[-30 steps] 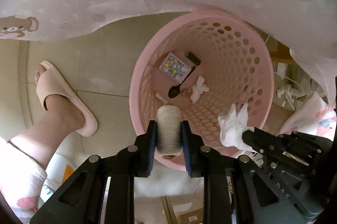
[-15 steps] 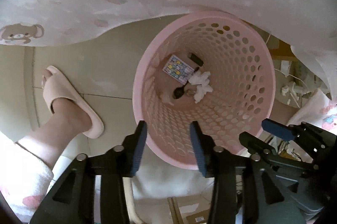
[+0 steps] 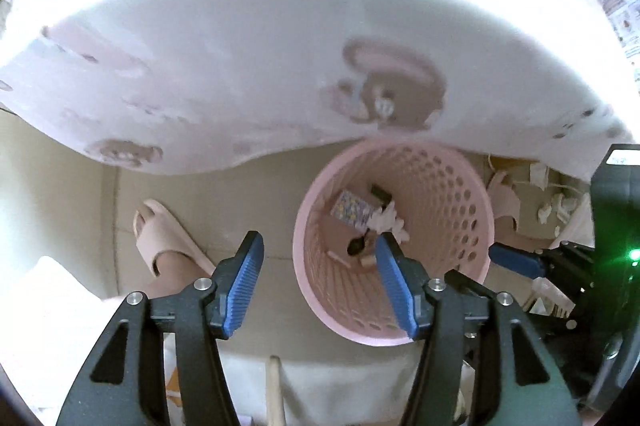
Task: Collect trash
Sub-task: 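Raise both open tools back toward the chair seat, then grasp the black hair tie on the seat with the right tool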
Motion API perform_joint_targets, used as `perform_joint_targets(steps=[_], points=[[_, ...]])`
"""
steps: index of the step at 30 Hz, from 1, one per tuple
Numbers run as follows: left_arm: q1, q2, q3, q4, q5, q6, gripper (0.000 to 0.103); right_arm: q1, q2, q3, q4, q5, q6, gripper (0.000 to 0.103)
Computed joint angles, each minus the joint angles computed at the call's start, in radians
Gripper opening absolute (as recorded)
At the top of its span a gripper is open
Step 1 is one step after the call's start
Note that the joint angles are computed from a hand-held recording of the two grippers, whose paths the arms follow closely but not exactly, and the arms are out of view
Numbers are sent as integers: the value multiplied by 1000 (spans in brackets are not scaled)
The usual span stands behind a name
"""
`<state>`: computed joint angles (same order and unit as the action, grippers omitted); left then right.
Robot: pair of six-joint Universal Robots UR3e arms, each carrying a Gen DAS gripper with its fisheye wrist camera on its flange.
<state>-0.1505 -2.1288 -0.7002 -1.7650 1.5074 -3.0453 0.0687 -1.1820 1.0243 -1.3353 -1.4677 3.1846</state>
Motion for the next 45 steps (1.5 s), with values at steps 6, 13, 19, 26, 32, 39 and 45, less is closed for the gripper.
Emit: perform_joint_targets(steps=[6,13,19,26,32,39,45], points=[[-11,44,-24,88,46,9,60,2,-38,-38,-32,-21,2,48],[-12,55,-4,112,43,0,61,-3,-73,-52,-75,-29,-1,48],[-17,101,-48,220,83,-38,66,-41,-120,-39,-91,49,-28,48],[-9,152,-95,371,105,-43,77,-51,-217,32,-265,82,-62,50],[9,185,-126,493,83,-38,93,-80,-266,83,-386,99,-38,50],[15,150,-51,473,82,-45,97,-55,-288,98,-548,-82,24,60],[7,99,45,454,80,-61,98,-75,-276,80,-616,-122,5,68]])
